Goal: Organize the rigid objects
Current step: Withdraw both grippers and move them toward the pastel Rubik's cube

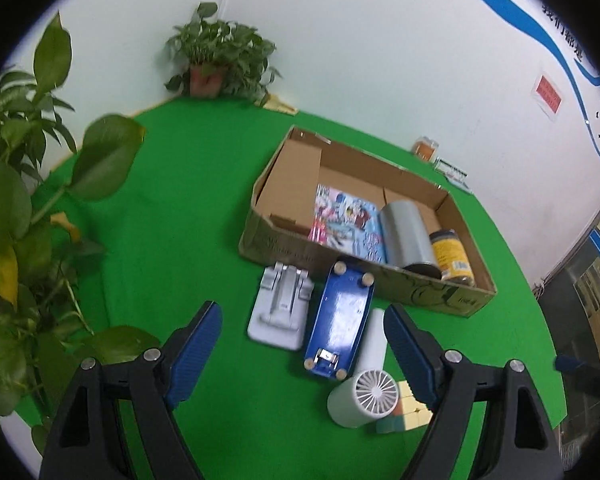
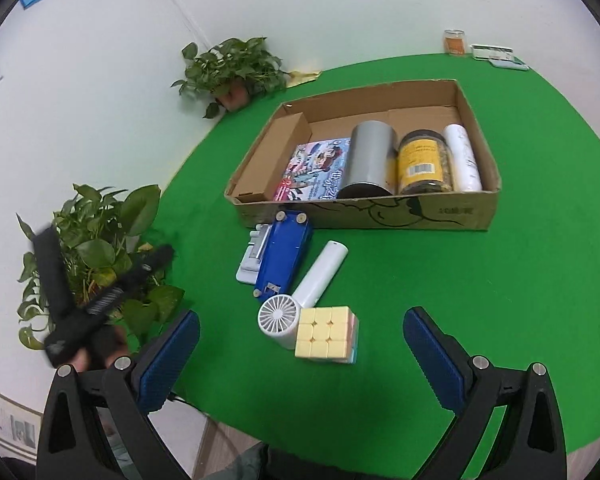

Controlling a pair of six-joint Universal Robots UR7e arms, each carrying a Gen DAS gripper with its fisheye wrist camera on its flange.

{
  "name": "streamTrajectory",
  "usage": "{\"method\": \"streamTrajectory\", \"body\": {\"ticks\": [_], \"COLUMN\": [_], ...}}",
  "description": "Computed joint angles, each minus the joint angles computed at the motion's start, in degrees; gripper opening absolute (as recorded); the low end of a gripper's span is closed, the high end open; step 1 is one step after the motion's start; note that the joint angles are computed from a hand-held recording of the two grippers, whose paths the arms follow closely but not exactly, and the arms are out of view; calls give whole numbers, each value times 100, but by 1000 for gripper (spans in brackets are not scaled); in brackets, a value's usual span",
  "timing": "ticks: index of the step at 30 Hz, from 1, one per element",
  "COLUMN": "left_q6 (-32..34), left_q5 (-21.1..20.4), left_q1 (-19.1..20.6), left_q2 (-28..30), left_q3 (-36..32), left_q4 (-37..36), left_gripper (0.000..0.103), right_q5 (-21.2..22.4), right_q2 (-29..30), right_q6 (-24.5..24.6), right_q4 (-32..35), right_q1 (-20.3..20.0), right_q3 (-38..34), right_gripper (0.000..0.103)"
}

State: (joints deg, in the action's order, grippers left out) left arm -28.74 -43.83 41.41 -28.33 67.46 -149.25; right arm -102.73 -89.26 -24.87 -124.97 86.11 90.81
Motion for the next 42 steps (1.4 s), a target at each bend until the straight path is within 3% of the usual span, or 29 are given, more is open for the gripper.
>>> {"method": "streamTrajectory", "body": {"ticks": [4,16,23,29,35,39,42], "left_q6": [-25,186,78,12,-4,-11,-73], "left_q5": [-245,-646,-760,-976,-1148,-1188,-1210], "left_q1": [51,15,55,120,160,176,170], "left_q2": [38,129,126,175,238,284,298], "left_q3": [27,-14,19,-74,-128,-191,-212], "left_q4": [86,144,189,423,527,582,670], "left_gripper": [83,83,83,83,83,83,83], "right_q5": [-303,-393,-451,-906,-1432,-1537,-1312], "right_q2": [40,151,142,252,365,487,603], "right_q6": [49,-224,-594,-42,394,642,845], "right_q4": [1,-117,-284,-39,343,587,1028], "right_q1": [51,186,-44,-332,32,210,172], "right_q3": [-177,-265,-138,-192,-531,-860,-1172], "right_gripper": [103,103,103,103,103,103,103]}}
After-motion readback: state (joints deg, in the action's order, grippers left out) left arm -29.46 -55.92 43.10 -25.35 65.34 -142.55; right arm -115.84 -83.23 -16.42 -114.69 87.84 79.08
